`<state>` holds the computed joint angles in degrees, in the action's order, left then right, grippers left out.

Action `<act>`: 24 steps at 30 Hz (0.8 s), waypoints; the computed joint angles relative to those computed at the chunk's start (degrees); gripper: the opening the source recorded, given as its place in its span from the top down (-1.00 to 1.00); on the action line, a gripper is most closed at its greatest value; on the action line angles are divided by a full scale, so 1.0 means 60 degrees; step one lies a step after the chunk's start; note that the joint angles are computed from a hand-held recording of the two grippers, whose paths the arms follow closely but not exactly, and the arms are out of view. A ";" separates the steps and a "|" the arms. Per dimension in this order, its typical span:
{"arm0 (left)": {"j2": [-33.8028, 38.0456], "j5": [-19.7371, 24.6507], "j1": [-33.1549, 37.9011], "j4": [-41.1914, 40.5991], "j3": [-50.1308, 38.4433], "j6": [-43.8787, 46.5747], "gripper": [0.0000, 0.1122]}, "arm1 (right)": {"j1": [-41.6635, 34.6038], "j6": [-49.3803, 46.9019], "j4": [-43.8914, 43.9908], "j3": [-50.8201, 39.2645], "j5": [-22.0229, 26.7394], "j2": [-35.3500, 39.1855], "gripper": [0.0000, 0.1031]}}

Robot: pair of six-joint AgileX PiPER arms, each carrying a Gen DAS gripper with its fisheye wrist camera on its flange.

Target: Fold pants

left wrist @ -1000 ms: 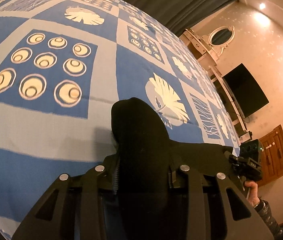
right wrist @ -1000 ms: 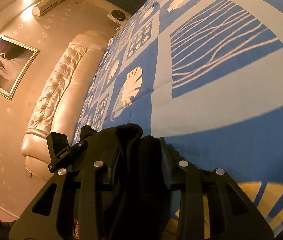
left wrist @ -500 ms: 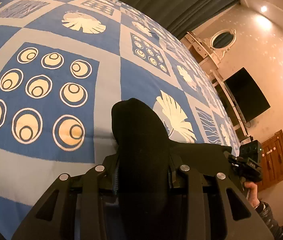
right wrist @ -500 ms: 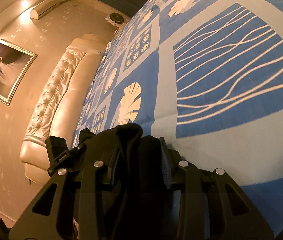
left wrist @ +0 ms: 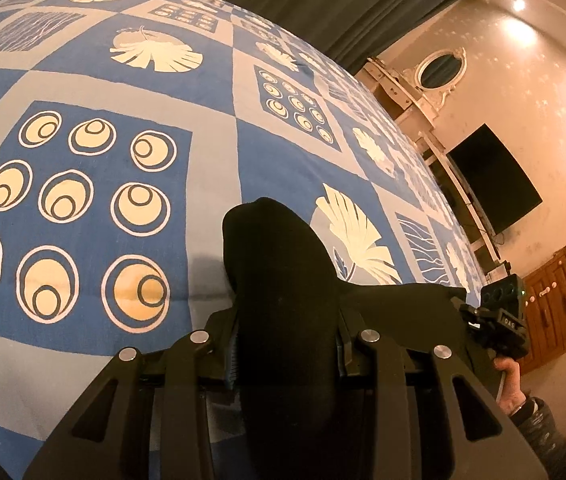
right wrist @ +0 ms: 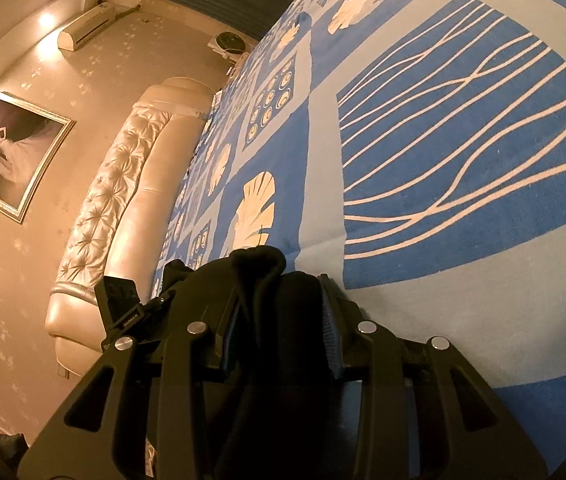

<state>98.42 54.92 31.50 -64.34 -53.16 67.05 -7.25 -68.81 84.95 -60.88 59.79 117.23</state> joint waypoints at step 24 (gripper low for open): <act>-0.0260 0.1592 0.2085 0.0130 0.0481 0.0184 -0.30 | -0.0987 -0.0559 0.0573 0.1553 0.0500 -0.0889 -0.30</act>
